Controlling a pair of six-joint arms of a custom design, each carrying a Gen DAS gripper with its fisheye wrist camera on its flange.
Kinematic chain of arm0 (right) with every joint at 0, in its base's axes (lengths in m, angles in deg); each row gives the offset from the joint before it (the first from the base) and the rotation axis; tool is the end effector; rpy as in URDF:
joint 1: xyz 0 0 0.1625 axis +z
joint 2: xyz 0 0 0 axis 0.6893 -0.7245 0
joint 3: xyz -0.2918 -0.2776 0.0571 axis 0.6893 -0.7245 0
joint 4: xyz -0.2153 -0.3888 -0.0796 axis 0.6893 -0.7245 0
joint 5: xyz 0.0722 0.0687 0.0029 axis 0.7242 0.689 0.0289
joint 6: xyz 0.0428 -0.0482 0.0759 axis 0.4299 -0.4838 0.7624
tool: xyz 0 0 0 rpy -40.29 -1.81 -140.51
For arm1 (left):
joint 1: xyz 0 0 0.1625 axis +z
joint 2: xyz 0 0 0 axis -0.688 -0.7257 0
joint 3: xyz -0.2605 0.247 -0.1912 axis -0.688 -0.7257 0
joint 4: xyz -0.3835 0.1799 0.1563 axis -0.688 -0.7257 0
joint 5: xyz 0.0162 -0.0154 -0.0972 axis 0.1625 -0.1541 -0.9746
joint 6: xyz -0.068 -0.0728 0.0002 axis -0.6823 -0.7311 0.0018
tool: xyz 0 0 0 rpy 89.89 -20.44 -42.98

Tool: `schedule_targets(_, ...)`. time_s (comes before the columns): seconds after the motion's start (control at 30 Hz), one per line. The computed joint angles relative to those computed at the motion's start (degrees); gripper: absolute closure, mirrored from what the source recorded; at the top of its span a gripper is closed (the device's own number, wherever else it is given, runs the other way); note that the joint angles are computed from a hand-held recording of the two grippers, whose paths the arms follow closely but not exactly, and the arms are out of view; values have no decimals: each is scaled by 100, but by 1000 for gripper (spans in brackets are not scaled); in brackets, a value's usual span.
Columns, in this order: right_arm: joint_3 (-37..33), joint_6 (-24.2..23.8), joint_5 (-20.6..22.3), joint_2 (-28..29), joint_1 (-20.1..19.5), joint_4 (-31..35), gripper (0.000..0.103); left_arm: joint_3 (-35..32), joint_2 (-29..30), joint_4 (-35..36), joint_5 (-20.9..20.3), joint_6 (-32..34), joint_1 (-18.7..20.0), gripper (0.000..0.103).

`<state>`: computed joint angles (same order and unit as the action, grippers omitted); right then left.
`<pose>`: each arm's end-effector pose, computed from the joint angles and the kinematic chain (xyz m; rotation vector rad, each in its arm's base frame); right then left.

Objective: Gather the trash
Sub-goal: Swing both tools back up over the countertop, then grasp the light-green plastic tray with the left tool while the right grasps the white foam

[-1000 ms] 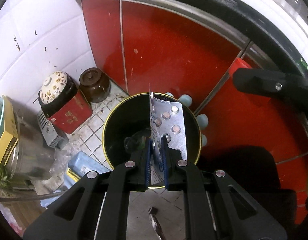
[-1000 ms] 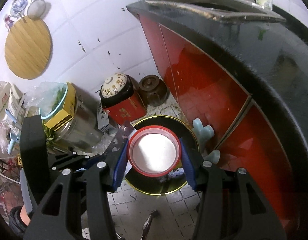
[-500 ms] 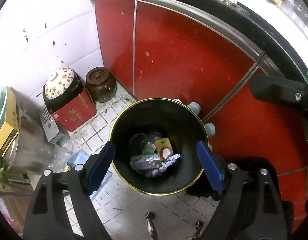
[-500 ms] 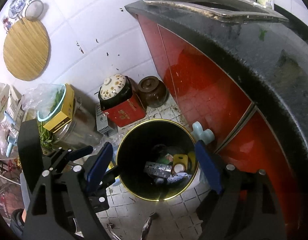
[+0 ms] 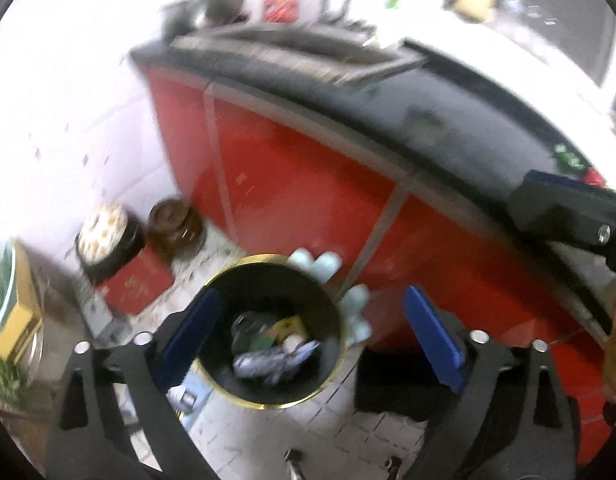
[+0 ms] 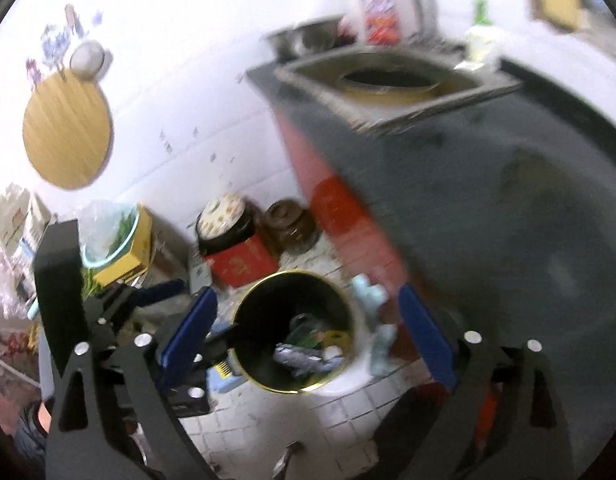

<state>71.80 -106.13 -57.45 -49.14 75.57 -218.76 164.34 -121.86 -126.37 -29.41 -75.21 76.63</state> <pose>0.4322 -0.5618 0.2004 1.1634 -2.5862 0.3872 -0.2591 -0.4317 0.3326 0.0044 2.2143 -0.9573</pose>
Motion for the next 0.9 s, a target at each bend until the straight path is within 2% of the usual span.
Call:
schedule_targets(0.1,214,-41,-438,-598,-55,-240,13,-303,501,-777,-24,772,-105,9)
schedule_targets(0.2,412,-37,-999,-1227,-181,-487,13,-749,1285,-2042,-246,1953,-144,8)
schedule_targets(0.3,604,-82,-1603,-1855,-362,-761,13,-1268,2074,-2997,-473,2889,-162,8)
schedule_targets(0.47,781,-109,-2288,-2799,-756,-1063,12,-2203,3322,-3847,-1063,3805,-198,8)
schedule_targets(0.63,989,-209,-2504,-3532,-1152,-1324,11,-3065,4293,-3951,-1336,4377,-287,8)
schedule_targets(0.73,1025,-224,-2450,-3769,-1313,-1309,11,-3394,4613,-3935,-1505,4547,-327,8)
schedule_targets(0.9,989,-224,-2303,-3927,-1561,-1254,11,-3782,4913,-3715,-1513,4631,-326,8)
